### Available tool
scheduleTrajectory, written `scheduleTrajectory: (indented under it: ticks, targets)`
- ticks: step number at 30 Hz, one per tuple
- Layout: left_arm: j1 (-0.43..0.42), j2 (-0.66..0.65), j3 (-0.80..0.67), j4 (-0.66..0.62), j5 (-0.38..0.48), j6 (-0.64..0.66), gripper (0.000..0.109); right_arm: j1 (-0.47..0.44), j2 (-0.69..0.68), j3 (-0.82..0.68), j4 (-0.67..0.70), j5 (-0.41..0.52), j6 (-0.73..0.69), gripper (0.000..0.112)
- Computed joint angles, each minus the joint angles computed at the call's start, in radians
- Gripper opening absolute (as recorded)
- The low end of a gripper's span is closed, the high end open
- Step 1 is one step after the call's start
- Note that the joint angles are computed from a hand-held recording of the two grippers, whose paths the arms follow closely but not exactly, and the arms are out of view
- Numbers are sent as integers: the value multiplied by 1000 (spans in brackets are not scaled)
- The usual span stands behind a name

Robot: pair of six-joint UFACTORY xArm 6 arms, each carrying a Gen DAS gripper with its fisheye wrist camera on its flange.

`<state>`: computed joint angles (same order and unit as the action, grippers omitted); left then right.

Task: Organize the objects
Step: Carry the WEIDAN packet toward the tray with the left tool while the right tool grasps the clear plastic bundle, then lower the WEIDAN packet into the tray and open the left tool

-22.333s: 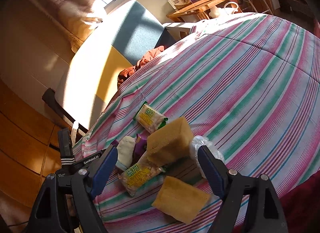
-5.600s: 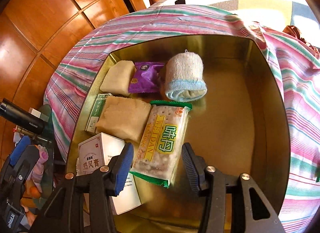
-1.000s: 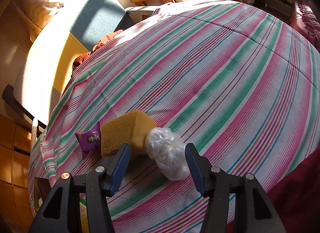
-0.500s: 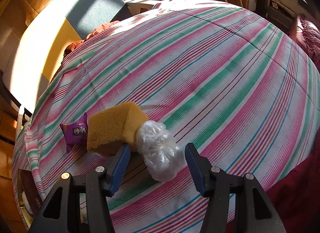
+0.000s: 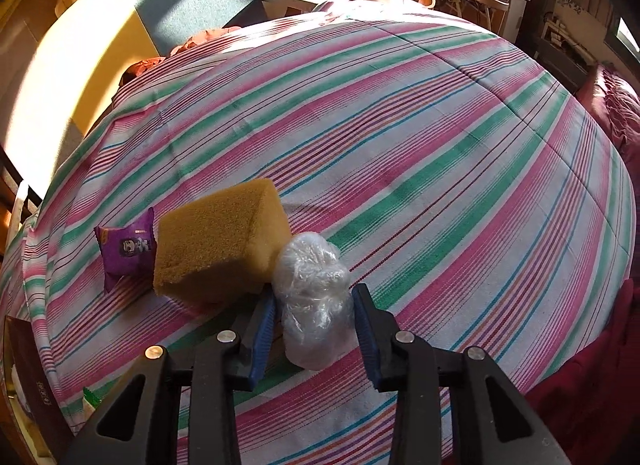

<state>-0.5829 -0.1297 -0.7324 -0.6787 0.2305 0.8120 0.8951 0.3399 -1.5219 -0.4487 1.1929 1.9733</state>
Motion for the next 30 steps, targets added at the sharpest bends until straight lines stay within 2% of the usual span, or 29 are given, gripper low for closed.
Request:
scheduleTrajectory:
  ticks: [3, 9, 17, 22, 28, 30]
  targets:
    - [7, -79, 35, -62, 28, 62, 40, 0, -3, 1, 1, 7, 11, 36]
    - [76, -223, 77, -101, 133, 74, 40, 9, -18, 13, -21, 12, 47, 35]
    - [310, -282, 51, -113, 272, -9, 40, 47, -47, 19, -100, 64, 127, 35]
    - [471, -282, 35, -118, 292, -45, 40, 74, -66, 32, -261, -15, 154, 35]
    - [600, -272, 24, -109, 297, -74, 40, 64, -1, -49, -364, -174, 15, 35]
    - [618, -263, 16, -106, 299, -91, 40, 69, 41, -109, -342, -164, -67, 35]
